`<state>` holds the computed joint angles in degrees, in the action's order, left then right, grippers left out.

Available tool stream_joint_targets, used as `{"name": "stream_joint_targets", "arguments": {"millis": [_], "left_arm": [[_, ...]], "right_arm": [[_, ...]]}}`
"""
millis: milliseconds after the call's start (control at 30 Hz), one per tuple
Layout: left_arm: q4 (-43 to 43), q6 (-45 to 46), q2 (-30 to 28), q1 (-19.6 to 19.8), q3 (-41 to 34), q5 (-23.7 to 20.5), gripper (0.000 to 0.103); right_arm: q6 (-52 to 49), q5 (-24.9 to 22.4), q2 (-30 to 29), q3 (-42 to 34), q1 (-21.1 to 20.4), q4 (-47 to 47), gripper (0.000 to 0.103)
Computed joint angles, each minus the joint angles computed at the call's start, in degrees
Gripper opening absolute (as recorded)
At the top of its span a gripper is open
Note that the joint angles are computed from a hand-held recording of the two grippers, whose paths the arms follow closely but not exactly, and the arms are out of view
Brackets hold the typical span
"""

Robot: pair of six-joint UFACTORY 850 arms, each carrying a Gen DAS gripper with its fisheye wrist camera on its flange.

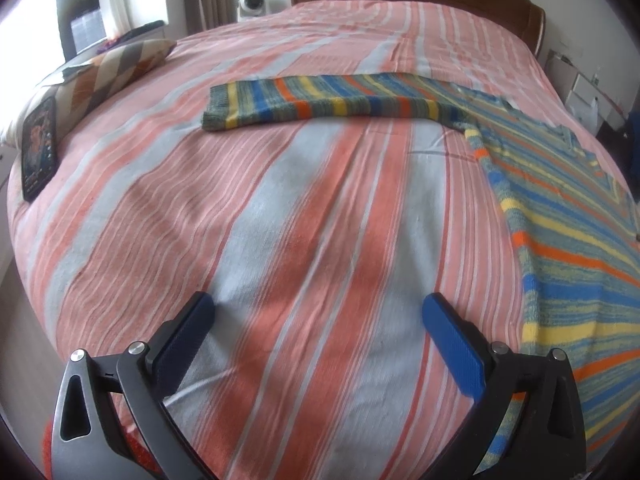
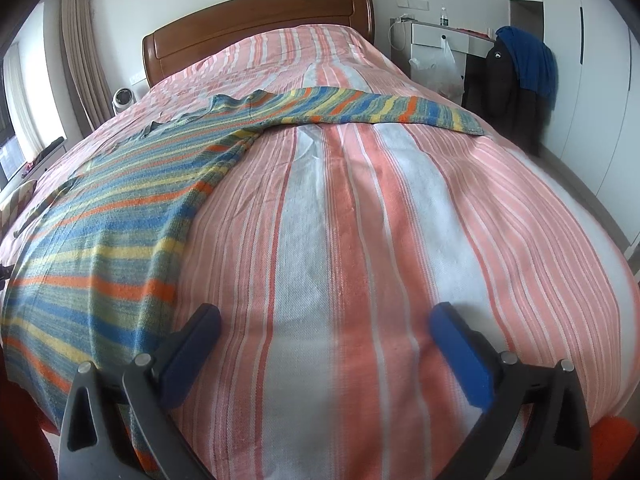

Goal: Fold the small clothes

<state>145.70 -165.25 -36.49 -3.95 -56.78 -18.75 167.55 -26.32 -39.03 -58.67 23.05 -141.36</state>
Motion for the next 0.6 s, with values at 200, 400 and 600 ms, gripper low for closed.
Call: {"name": "stream_joint_targets", "arguments": {"millis": [200, 400, 600], "left_arm": [[1.46, -0.76, 0.08, 0.19, 0.12, 0.20, 0.103], [1.39, -0.16, 0.00, 0.18, 0.07, 0.31, 0.103], [1.13, 0.30, -0.07, 0.21, -0.08, 0.48, 0.103]], "right_arm": [[-2.65, -0.25, -0.27, -0.35, 0.43, 2.54, 0.103], [-6.38, -0.93, -0.75, -0.86, 0.99, 5.92, 0.103], [-6.54, -1.00, -0.77, -0.85, 1.03, 6.06, 0.103]]}}
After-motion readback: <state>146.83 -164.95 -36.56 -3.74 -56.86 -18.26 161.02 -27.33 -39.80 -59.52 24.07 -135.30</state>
